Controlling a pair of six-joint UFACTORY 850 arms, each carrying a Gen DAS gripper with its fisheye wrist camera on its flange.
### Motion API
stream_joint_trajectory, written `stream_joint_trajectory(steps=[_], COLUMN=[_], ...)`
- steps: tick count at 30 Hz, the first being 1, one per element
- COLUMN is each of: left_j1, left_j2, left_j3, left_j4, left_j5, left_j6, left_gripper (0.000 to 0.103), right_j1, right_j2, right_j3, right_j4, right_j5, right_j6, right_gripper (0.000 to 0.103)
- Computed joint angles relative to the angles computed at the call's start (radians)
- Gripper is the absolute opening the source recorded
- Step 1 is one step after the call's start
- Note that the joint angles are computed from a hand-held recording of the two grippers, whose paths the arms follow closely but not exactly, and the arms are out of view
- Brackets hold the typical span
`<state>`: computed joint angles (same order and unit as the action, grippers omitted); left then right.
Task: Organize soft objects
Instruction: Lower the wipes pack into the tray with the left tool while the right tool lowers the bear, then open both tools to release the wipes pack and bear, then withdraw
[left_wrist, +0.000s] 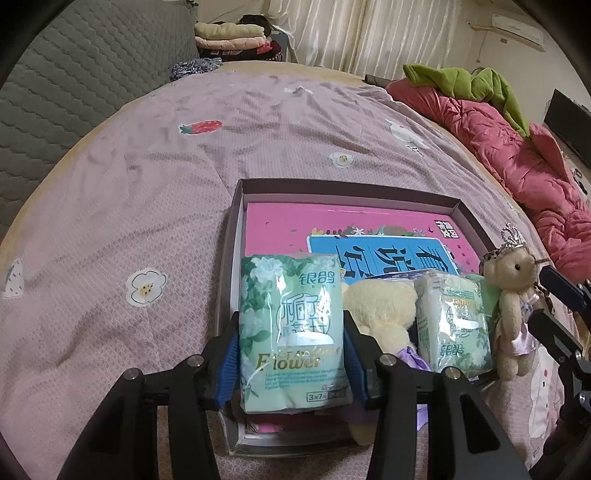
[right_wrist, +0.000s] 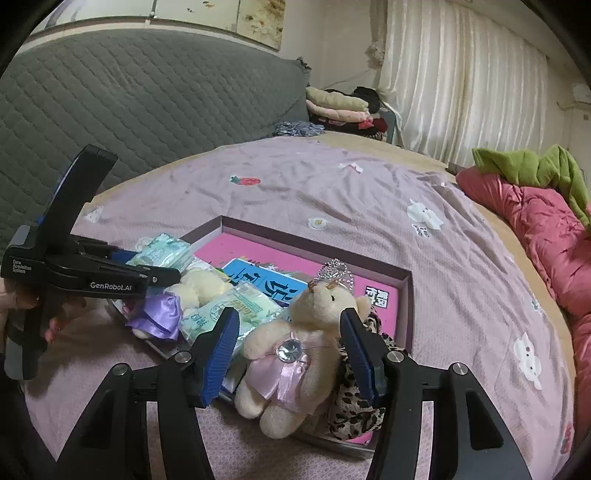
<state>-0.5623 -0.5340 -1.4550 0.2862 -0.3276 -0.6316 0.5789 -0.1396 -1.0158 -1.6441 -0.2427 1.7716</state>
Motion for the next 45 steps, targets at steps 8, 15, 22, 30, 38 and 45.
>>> stream_joint_trajectory(steps=[8,15,22,30,38,45], left_j1=[0.0,-0.004,-0.006,-0.009,-0.028,-0.08], left_j2=[0.003,0.007,0.023,0.037,0.096,0.155], left_j3=[0.001,0.004,0.02,0.035,0.1,0.17], left_j4=[0.007,0.041,0.056,0.07,0.286,0.466], left_j5=[-0.016,-0.023,-0.011,0.0,0.036,0.012], left_j6=[0.005,-0.022,-0.028,-0.036,-0.284,-0.526], left_gripper=[0.052,0.053,0.055,0.058,0.06,0.063], right_j1=[-0.018,-0.021,-0.025,-0.017,-0.01,0.041], right_j2=[0.011,0.007,0.001,0.007,0.042,0.077], right_j3=[0.013,0.012,0.009,0.017,0.061,0.103], right_j4=[-0.052,-0.068,-0.073,-0.093,-0.24,-0.045], right_j5=[0.02,0.026,0.036,0.012,-0.008,-0.062], right_j6=[0.086,0.109,0.121,0.147,0.374,0.245], right_gripper=[0.059,0.062,0.062,0.063,0.072,0.074])
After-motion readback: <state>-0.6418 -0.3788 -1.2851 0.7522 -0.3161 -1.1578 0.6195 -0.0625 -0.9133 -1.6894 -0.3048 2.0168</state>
